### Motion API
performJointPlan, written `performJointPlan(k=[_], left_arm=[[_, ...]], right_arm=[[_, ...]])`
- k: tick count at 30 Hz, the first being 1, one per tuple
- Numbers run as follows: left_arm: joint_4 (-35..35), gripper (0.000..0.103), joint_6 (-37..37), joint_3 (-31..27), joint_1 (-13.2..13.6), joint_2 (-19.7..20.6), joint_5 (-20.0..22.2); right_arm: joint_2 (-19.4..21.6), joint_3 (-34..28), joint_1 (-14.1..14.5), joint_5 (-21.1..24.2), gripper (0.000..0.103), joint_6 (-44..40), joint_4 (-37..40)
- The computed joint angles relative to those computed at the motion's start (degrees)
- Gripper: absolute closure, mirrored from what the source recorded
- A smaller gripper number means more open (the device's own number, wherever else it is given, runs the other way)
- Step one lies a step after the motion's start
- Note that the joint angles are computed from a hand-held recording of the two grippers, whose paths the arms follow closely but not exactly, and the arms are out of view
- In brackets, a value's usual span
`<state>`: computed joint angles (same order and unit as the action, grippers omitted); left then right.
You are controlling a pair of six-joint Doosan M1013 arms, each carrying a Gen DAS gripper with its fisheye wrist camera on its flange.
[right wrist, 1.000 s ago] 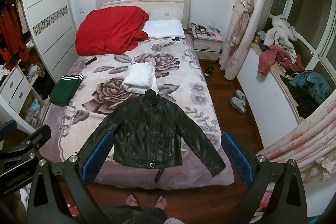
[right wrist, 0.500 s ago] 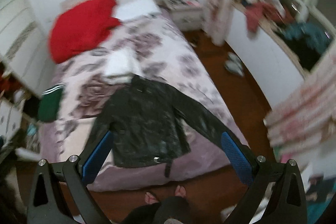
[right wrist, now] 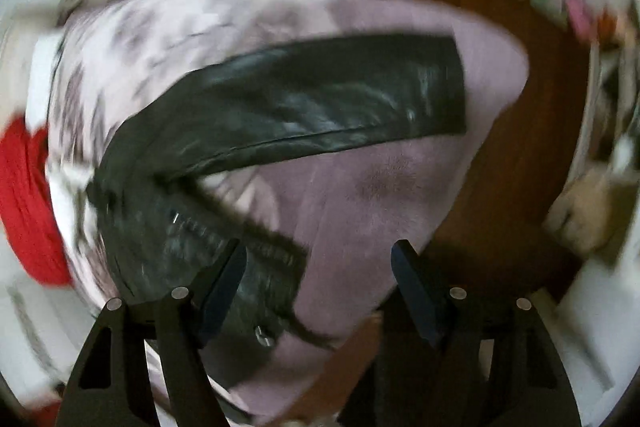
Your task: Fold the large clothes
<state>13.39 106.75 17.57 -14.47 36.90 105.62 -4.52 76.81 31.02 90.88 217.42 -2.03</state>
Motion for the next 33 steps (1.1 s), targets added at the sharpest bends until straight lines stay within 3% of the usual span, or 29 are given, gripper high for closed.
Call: performJointPlan(k=[3,6,10,13,16,17,19,20,23,26,30,33], left_arm=[[1.93,0.000,-2.88,10.07,-0.90,-2.16,-3.55],[4.08,0.000,-4.74,15.27,-2.11,-2.46,-5.79],[2.89,0.000,-5.69,16.73,-3.25,-1.43,-7.53],[3.40,0.000,-4.03,17.26,-4.13,-1.19,-9.30],[2.37,0.000,-3.67,16.02,-4.57,-0.58,-9.55],[2.04,0.000,-3.48,15.31,-4.71,-0.22,-9.41],[1.54,0.000,-3.36,14.22,-4.94,0.19,-9.56],[1.20,0.000,-3.42,13.87,-4.97,0.29,-9.77],[0.35,0.000,-3.91,12.77,-4.81,0.82,-9.82],[0.00,0.000,-4.98,11.83,-4.08,1.69,-8.83],[0.94,0.000,-5.71,13.22,-3.07,1.81,-9.23],[1.38,0.000,-6.07,14.02,-1.82,1.92,-9.99]], right_arm=[[-4.70,11.49,1.45,-10.67,0.026,10.61,-4.21],[-6.94,18.12,4.47,-13.91,0.026,23.80,-11.48],[-6.81,22.27,7.36,-13.64,0.025,37.39,-19.26],[-3.67,20.45,7.62,-9.04,0.026,40.60,-19.94],[-0.34,17.52,8.53,-3.50,0.057,41.34,-20.30],[0.41,16.47,8.93,-2.19,0.075,40.78,-21.42],[1.29,15.17,9.00,0.05,0.083,37.34,-23.24],[0.83,15.47,9.37,-0.98,0.086,37.10,-25.78],[0.35,15.24,8.35,0.27,0.089,33.80,-27.75],[0.19,12.71,4.94,1.58,0.090,25.15,-29.05],[3.67,5.32,0.17,2.48,0.091,6.01,-31.18],[8.63,-3.52,-2.35,1.78,0.091,-10.35,-33.24]])
